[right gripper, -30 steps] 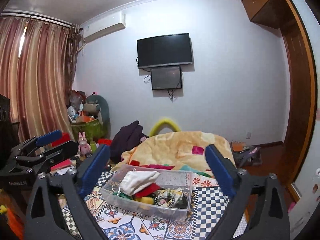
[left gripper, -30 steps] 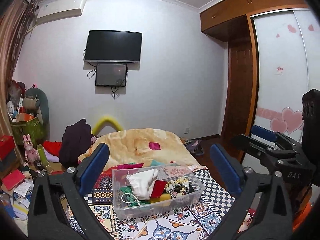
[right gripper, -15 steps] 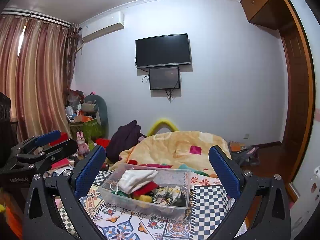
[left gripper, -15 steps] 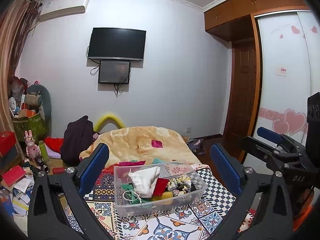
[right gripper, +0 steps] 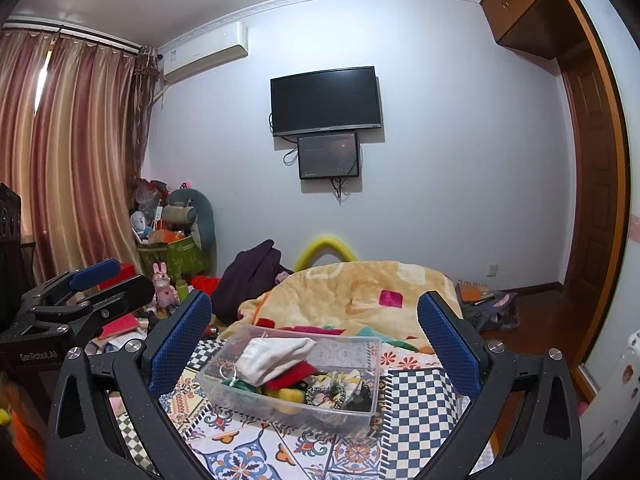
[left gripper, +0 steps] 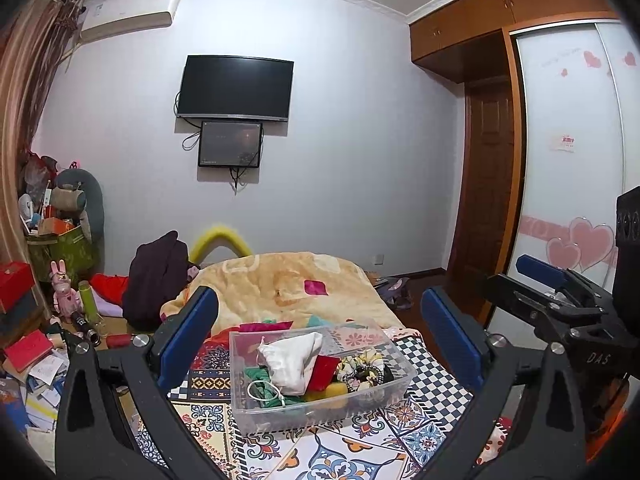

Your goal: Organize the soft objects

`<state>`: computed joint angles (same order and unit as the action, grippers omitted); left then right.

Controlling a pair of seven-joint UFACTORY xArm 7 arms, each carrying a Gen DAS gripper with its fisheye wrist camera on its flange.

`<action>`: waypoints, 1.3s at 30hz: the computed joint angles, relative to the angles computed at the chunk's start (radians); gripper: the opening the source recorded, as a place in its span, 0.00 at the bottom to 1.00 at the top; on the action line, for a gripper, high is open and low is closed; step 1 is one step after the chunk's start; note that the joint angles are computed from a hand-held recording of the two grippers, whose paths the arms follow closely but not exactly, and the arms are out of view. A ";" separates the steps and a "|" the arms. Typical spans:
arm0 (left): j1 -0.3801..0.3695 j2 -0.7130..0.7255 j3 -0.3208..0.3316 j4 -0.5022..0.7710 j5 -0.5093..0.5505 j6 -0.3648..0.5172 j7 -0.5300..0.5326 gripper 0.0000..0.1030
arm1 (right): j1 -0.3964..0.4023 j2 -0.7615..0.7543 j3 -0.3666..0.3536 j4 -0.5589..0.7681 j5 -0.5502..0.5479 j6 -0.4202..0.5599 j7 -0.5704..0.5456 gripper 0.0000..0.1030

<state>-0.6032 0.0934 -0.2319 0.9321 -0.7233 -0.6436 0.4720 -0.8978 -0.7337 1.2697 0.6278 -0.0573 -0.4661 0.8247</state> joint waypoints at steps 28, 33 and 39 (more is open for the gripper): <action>0.003 -0.007 -0.001 0.000 0.003 0.015 -0.012 1.00 | 0.001 0.002 -0.007 -0.001 -0.003 0.002 0.001 1.00; 0.002 -0.011 -0.005 -0.010 0.015 0.005 -0.015 1.00 | -0.001 0.004 -0.005 0.001 -0.001 0.001 0.000 1.00; 0.007 -0.020 -0.007 -0.016 0.031 0.015 -0.033 1.00 | 0.002 0.004 -0.005 0.001 0.000 0.002 -0.003 1.00</action>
